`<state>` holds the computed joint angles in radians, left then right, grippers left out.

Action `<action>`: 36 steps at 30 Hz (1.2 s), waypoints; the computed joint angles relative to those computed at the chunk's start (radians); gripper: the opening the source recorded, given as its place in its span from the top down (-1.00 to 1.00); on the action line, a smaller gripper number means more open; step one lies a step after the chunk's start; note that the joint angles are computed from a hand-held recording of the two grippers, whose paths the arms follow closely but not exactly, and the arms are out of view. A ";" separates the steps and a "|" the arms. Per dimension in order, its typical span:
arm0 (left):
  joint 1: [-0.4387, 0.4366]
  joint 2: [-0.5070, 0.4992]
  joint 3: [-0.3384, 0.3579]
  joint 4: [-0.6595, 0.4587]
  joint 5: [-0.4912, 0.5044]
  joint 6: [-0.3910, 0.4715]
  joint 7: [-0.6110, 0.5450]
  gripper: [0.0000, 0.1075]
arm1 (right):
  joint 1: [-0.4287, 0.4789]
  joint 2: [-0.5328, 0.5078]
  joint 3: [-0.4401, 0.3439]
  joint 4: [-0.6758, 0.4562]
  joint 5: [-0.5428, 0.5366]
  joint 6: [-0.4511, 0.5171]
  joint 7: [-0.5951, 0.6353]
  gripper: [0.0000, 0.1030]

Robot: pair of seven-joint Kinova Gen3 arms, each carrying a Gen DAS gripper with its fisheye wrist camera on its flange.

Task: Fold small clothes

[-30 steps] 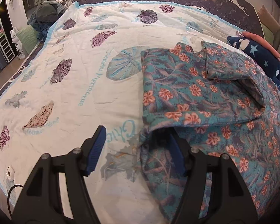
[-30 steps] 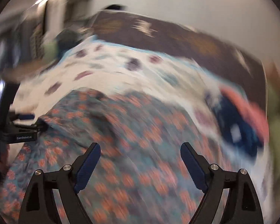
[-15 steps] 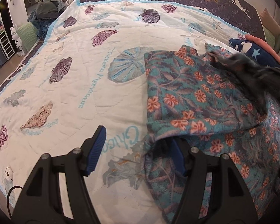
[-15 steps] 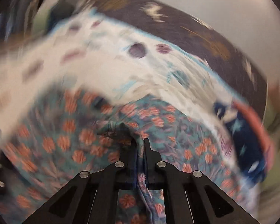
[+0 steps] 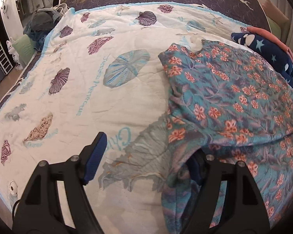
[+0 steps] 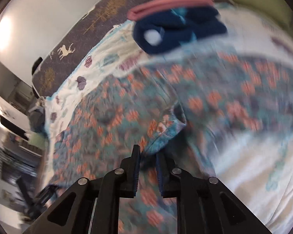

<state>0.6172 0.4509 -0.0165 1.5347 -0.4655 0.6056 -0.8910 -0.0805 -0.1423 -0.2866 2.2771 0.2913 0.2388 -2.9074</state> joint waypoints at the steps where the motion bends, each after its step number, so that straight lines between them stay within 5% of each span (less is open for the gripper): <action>1: -0.001 -0.002 -0.001 0.001 0.001 0.003 0.003 -0.40 | -0.025 -0.022 0.042 0.034 -0.028 -0.041 0.025 0.66; 6: -0.005 -0.009 -0.009 0.011 -0.033 0.017 0.083 -0.50 | 0.001 -0.080 0.058 0.058 -0.106 -0.055 0.119 0.48; 10: 0.099 0.000 -0.108 0.020 -0.139 0.022 0.215 -0.62 | 0.108 -0.081 -0.037 0.018 -0.084 -0.015 0.128 0.30; 15: 0.088 0.007 -0.065 0.009 -0.201 0.073 0.262 -0.62 | 0.134 -0.077 -0.080 0.012 -0.057 -0.011 0.102 0.23; 23: -0.088 -0.124 0.062 0.100 0.006 -0.032 0.077 -0.58 | 0.214 -0.154 -0.188 0.040 -0.016 0.033 0.050 0.23; 26: -0.124 -0.167 0.092 0.128 0.066 -0.117 0.007 -0.58 | 0.205 -0.163 -0.208 0.025 0.004 0.084 0.052 0.23; 29: -0.120 -0.151 0.103 0.087 0.099 -0.115 -0.059 -0.57 | 0.204 -0.170 -0.236 0.016 0.036 0.111 0.029 0.16; 36: -0.426 -0.135 0.378 0.087 0.366 -0.198 -0.278 -0.57 | 0.178 -0.197 -0.233 0.037 0.046 0.135 -0.022 0.09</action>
